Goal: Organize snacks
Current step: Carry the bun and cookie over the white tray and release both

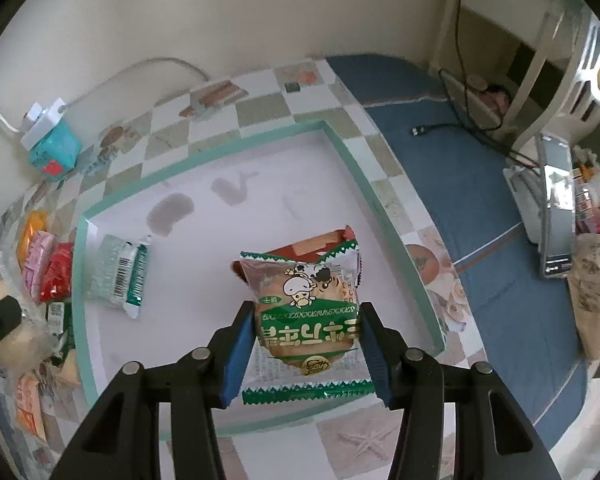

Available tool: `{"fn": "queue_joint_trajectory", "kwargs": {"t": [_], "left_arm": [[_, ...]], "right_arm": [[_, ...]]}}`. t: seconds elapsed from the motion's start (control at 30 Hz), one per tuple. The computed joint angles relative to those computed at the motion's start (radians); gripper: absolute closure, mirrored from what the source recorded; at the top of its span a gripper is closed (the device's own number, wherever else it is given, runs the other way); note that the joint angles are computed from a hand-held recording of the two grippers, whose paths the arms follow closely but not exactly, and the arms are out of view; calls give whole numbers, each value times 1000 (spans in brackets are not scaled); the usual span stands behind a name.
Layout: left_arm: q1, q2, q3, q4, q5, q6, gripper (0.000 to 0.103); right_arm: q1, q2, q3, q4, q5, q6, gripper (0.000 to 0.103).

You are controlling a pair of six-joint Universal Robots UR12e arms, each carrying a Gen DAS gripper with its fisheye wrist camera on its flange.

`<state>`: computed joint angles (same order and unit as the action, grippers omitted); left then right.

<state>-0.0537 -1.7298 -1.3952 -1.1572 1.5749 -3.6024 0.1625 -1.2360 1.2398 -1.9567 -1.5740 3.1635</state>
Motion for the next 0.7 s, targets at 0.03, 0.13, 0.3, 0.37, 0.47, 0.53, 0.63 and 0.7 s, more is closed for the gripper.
{"fn": "queue_joint_trajectory", "kwargs": {"t": [0.03,0.13,0.3,0.37,0.47,0.53,0.63,0.7], "left_arm": [[-1,-5,-1,0,-8,2,45],[-5,-16,-4,3,-21,6,45],[-10,-27,-19,8,-45,21,45],[-10,-32,-23,7,-56,25,45],[-7,-38,-23,4,-70,24,45],[-4,-38,-23,11,-77,24,45],[-2,-35,-24,19,-72,21,29],[2,-30,-27,18,-74,20,20]], "right_arm": [[-5,3,-2,9,4,-3,49],[-11,9,0,20,16,-5,49],[-12,21,0,37,6,-24,49],[-9,26,-3,37,-10,-32,49],[-5,32,-10,38,-23,-46,49],[-4,36,-18,44,-27,-51,49],[-5,40,-26,55,-26,-44,45],[-4,40,-30,59,-27,-45,40]]}}
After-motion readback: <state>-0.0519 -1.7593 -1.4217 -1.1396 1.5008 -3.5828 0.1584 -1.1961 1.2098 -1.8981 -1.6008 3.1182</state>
